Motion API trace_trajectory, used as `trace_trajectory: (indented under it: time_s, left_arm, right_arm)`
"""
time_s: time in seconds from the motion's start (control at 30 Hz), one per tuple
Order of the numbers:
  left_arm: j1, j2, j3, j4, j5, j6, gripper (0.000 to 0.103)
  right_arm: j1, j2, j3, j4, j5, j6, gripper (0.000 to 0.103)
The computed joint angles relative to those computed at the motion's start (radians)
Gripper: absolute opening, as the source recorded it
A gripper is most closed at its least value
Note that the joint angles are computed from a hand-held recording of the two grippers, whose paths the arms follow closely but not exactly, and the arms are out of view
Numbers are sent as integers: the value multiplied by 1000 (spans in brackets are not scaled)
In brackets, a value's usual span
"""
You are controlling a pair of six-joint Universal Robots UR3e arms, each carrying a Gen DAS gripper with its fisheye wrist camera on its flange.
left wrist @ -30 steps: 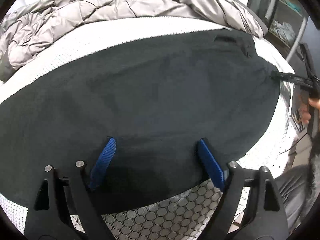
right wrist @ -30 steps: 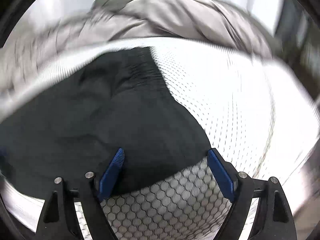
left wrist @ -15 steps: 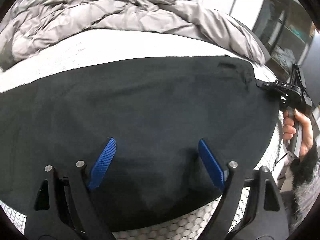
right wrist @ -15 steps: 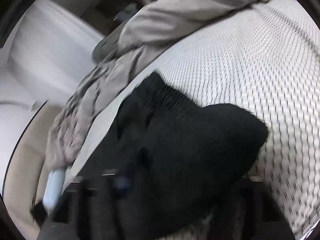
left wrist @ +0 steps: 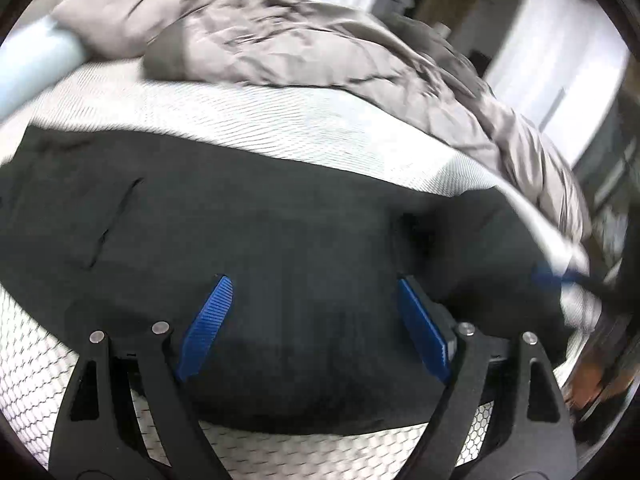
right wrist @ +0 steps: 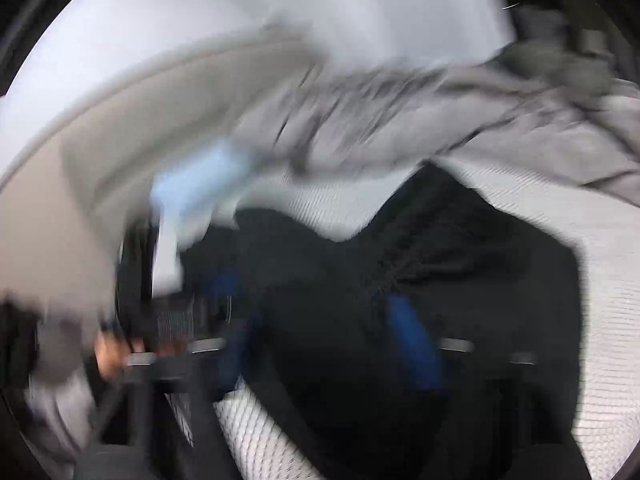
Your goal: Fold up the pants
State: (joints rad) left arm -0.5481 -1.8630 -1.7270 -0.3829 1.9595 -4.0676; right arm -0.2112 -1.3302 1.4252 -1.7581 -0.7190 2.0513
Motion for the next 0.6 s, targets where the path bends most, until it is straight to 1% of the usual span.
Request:
trace_trajectory:
  time_s: [0.07, 0.1, 0.13, 0.17, 0.23, 0.27, 0.3, 0.33, 0.37, 0.4, 0.43, 0.47, 0.53, 0.6]
  left_arm:
    - [27, 56, -98, 69, -35, -9, 79]
    - [38, 69, -125, 101, -66, 3, 77]
    - [43, 69, -134, 123, -93, 17, 76]
    - [48, 64, -134, 144, -120, 38, 76]
    - [45, 19, -90, 172, -178, 98, 75]
    - [38, -11, -47, 162, -196, 120, 74]
    - [29, -51, 6, 148, -217, 154, 73]
    - [16, -91, 68, 114, -226, 179, 69]
    - [1, -133, 137, 61, -230, 198, 65]
    - [-2, -176, 206, -6, -246, 220, 52]
    - [-6, -198, 244, -44, -256, 226, 39]
    - [-3, -217, 271, -72, -273, 228, 35]
    - [-13, -242, 310, -105, -255, 222, 35]
    - [-13, -240, 309, -98, -258, 206, 35]
  right_arm:
    - [63, -17, 23, -9, -132, -50, 76]
    - [60, -58, 77, -28, -157, -94, 76]
    - [44, -67, 97, -53, -149, -122, 76]
    - [3, -95, 124, -53, -114, -148, 76]
    - [-92, -117, 141, -24, -59, -156, 81]
    - [-147, -124, 159, -37, -41, -129, 81]
    - [-171, -136, 207, -125, -50, -56, 81]
    - [-168, -106, 224, -247, -85, 42, 81]
    - [-139, -58, 240, -411, -197, 149, 80]
    - [-113, -32, 252, -501, -317, 176, 79]
    - [-85, 5, 258, -560, -401, 178, 78]
    - [-79, 36, 251, -554, -422, 159, 77]
    - [-93, 44, 235, -521, -384, 172, 78]
    - [-120, 26, 230, -499, -334, 165, 78]
